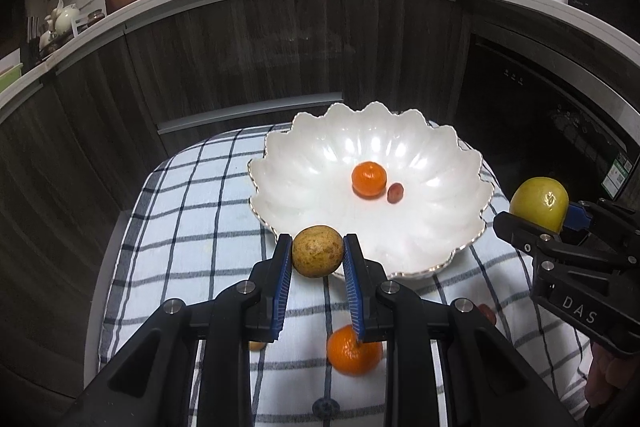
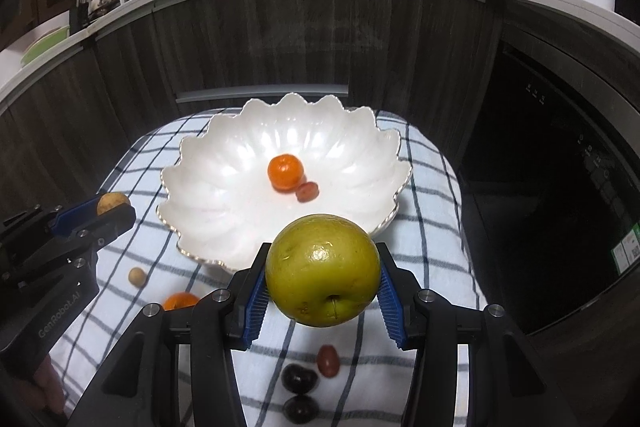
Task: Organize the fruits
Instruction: 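Lift and carry the brown fruit with the left tool while the right tool carries the pear over the bowl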
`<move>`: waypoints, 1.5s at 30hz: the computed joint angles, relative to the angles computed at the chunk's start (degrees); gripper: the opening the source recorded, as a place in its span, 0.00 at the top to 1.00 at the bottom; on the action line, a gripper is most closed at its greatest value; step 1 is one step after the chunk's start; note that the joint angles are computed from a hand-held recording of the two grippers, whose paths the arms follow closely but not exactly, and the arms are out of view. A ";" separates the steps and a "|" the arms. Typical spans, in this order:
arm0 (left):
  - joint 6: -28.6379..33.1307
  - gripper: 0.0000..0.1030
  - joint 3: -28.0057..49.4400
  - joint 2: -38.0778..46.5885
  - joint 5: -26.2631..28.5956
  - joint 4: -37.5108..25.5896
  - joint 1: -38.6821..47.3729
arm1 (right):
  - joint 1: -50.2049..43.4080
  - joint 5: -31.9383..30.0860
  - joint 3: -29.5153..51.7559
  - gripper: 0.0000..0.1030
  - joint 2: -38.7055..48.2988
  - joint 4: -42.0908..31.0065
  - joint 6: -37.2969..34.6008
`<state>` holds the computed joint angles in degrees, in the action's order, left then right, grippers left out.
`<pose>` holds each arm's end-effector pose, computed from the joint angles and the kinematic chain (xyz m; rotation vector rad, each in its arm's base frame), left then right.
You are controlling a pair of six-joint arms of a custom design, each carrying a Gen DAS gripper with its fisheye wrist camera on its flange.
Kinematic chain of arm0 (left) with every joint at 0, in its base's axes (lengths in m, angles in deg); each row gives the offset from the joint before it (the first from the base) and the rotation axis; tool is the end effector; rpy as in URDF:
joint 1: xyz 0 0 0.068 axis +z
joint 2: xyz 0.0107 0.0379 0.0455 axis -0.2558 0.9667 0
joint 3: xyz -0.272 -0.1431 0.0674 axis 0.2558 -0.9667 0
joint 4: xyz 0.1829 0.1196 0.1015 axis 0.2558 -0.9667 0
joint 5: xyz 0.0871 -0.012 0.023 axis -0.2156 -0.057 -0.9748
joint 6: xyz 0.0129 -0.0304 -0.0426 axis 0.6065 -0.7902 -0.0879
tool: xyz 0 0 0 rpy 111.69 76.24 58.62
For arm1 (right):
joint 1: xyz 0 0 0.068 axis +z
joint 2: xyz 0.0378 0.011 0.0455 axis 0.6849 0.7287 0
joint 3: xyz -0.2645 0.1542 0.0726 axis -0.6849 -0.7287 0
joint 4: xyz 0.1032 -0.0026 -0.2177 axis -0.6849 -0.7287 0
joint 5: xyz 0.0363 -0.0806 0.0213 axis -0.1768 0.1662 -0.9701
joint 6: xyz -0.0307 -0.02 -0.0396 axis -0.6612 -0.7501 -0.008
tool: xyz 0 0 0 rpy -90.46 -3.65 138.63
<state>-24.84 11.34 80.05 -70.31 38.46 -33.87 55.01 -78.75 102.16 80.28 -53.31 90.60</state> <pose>0.2696 -0.0906 0.1890 0.3512 2.2972 -0.0977 0.2658 0.0496 0.1686 0.0624 2.3502 0.0013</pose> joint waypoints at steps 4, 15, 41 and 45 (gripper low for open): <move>-0.08 0.75 1.42 0.69 0.18 -0.69 0.22 | -0.89 -0.34 1.68 0.52 0.27 -0.51 -0.67; -0.43 0.75 7.55 5.22 0.21 -2.57 0.84 | -2.88 -1.38 6.16 0.52 3.40 -0.94 -2.10; -0.43 0.75 15.85 15.61 0.17 -3.33 1.58 | -5.39 -2.63 14.33 0.52 13.01 -2.13 -2.48; -0.62 0.75 16.36 16.44 0.16 -3.51 1.55 | -5.63 -2.98 14.85 0.52 13.85 -2.17 -2.90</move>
